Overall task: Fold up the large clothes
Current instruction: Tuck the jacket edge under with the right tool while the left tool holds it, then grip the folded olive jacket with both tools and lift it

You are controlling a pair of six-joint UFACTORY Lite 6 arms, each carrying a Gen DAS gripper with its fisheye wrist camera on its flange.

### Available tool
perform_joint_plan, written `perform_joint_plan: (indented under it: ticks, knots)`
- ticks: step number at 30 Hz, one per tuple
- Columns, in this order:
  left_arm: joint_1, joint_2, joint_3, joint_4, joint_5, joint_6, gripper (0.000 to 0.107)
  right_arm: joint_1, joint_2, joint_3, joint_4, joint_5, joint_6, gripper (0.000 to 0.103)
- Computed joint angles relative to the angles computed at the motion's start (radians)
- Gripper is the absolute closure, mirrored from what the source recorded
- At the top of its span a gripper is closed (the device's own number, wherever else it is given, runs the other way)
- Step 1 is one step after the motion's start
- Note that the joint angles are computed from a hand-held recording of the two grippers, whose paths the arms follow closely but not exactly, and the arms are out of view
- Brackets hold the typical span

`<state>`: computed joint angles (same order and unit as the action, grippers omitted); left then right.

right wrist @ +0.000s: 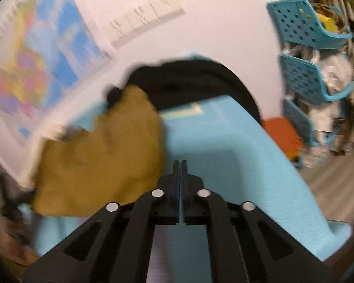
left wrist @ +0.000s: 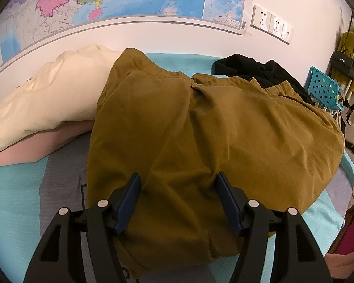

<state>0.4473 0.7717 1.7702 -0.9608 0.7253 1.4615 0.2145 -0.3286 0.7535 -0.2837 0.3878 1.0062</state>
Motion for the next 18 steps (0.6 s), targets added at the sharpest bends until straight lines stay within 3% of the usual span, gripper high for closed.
perform_joint_plan:
  ticks: [2, 8, 10, 12, 14, 18]
  knots:
    - [-0.005, -0.009, -0.007, 0.007, -0.011, -0.005, 0.044, 0.057, 0.033, 0.070, -0.089, 0.033, 0.050, 0.085]
    - [-0.005, -0.022, -0.032, -0.015, -0.026, 0.016, 0.043, 0.119, 0.287, 0.254, -0.025, 0.017, -0.126, 0.081]
    - [-0.003, -0.025, -0.038, -0.014, -0.026, 0.016, 0.043, 0.071, 0.297, 0.211, 0.051, -0.020, -0.160, 0.057]
    - [-0.003, -0.033, -0.048, -0.013, -0.033, 0.018, 0.043, 0.066, 0.288, 0.184, 0.000, -0.015, -0.074, 0.046]
    - [-0.009, -0.049, -0.072, -0.017, -0.053, 0.026, 0.042, 0.135, 0.300, 0.235, -0.142, 0.080, 0.065, 0.046]
    - [-0.014, -0.067, -0.095, -0.024, -0.069, 0.035, 0.039, 0.253, 0.337, 0.370, -0.271, 0.173, 0.131, 0.047]
